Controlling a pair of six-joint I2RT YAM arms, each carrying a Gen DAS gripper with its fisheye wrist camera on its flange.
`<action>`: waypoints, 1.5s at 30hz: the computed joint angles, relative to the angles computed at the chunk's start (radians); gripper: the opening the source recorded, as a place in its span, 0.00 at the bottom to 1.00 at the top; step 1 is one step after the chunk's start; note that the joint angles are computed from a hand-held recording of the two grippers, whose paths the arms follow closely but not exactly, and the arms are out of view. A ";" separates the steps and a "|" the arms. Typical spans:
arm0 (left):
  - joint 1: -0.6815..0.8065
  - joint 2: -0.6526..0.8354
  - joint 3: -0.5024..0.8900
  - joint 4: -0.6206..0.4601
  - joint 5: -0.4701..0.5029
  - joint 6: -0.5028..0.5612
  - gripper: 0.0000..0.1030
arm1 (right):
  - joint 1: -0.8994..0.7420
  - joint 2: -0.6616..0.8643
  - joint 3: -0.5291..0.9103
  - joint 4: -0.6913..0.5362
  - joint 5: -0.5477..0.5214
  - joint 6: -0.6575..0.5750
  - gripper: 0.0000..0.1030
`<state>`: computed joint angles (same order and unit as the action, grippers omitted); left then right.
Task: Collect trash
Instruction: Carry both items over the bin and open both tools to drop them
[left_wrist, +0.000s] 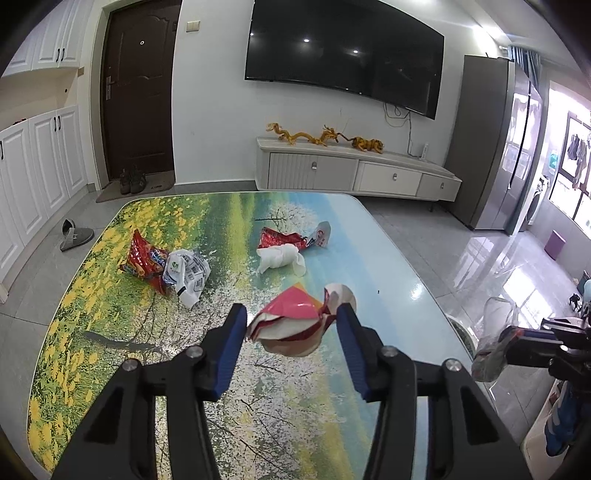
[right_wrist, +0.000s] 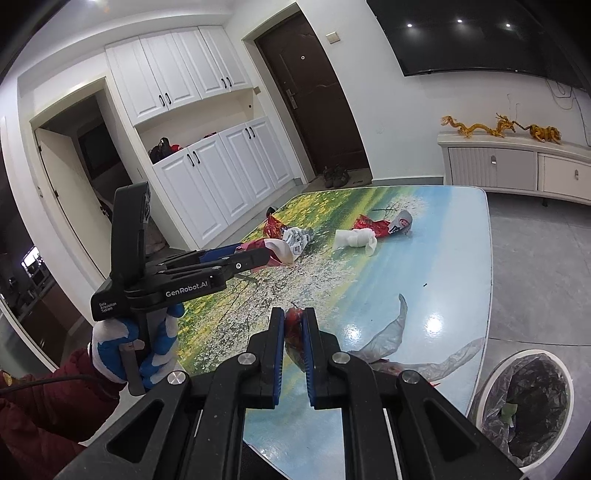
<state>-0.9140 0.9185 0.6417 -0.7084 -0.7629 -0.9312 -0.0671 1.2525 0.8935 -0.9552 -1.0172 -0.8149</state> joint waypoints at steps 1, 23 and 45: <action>0.003 0.000 -0.001 0.003 0.003 0.004 0.46 | -0.005 0.001 0.001 -0.004 0.000 -0.006 0.09; 0.056 0.201 0.113 0.207 0.101 0.164 0.41 | -0.236 0.220 0.152 0.005 -0.036 -0.014 0.09; 0.120 1.246 1.035 0.346 0.592 0.426 0.39 | -0.440 0.976 0.584 0.243 0.127 0.326 0.20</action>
